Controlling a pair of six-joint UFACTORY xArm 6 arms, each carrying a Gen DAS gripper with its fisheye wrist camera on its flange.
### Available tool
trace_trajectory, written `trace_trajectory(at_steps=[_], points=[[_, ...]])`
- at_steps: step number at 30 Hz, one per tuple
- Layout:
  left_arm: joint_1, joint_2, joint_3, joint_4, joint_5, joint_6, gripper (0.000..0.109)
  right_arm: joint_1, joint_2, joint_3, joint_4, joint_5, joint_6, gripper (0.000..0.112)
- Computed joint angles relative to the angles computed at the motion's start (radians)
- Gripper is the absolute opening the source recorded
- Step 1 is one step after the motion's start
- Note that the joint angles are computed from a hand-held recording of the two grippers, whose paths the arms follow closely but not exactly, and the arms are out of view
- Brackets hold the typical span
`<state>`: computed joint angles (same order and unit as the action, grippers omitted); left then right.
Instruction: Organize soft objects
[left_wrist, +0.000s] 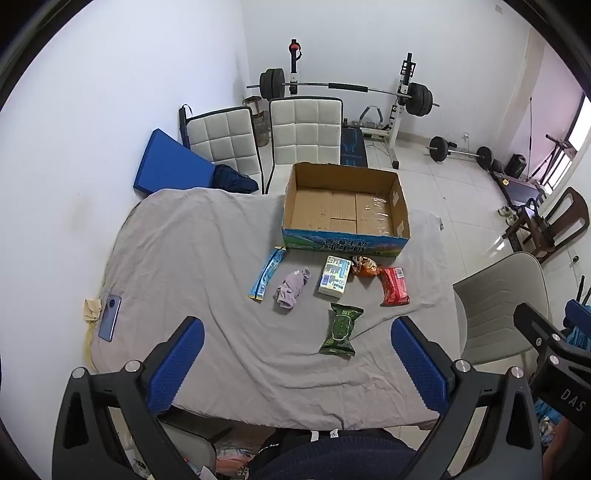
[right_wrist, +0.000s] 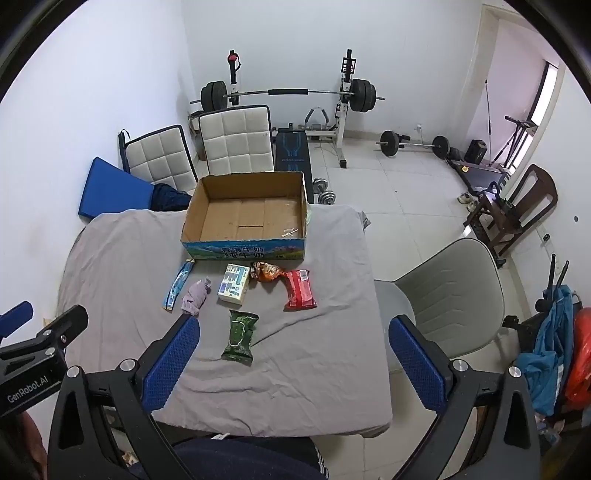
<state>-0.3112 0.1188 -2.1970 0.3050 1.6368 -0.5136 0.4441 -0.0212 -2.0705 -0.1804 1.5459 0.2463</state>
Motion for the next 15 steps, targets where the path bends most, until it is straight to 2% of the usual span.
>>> trace_trajectory(at_steps=[13, 15], points=[[-0.004, 0.014, -0.033, 0.001, 0.011, -0.003, 0.103, 0.021, -0.009, 0.014, -0.017, -0.018, 0.02, 0.103], [0.014, 0.046, -0.105, -0.011, 0.043, 0.025, 0.103, 0.024, -0.008, 0.013, -0.022, -0.019, 0.021, 0.103]])
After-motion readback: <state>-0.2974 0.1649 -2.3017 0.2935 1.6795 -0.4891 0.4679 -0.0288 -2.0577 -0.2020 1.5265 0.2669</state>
